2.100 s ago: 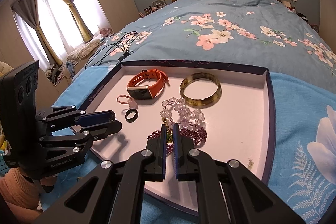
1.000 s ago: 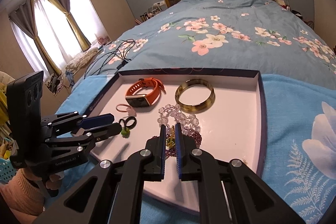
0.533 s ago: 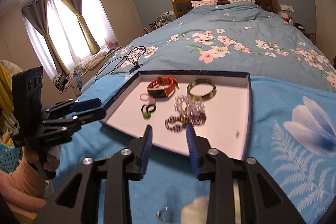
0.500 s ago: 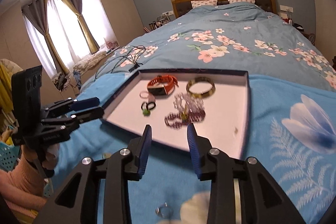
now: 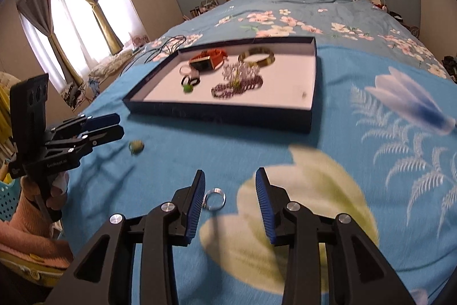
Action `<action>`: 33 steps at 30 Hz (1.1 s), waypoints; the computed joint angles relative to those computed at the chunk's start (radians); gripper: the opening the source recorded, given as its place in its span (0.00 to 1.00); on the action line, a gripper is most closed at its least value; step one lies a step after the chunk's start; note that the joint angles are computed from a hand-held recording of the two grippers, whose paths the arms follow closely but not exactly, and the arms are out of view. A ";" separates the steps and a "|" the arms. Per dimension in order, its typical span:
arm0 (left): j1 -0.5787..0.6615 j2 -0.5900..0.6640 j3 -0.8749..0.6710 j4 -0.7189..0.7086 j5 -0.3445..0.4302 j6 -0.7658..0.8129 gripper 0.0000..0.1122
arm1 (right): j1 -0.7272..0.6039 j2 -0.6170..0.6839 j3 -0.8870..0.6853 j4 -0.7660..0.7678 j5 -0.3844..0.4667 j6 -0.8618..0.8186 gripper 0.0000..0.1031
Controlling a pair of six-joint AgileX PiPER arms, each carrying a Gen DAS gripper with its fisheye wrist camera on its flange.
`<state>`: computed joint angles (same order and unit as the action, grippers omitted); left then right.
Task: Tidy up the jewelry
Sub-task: 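Move both open tools to the silver ring and green ball ring on the bedspread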
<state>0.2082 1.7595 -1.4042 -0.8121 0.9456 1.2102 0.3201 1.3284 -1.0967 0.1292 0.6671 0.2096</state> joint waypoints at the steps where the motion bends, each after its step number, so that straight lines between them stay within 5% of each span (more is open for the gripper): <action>1: -0.004 -0.005 0.011 0.002 -0.004 0.002 0.43 | 0.008 -0.006 0.010 -0.003 -0.002 0.006 0.34; 16: -0.045 0.007 0.022 0.054 0.002 -0.027 0.43 | 0.130 -0.003 0.028 0.008 -0.014 0.039 0.40; 33: -0.062 0.054 -0.032 0.112 0.026 -0.099 0.41 | 0.198 0.044 -0.018 -0.335 0.031 0.320 0.34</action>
<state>0.1467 1.8139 -1.4358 -0.7001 0.9721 1.1108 0.5179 1.3723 -1.1148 -0.2058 0.6984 0.5291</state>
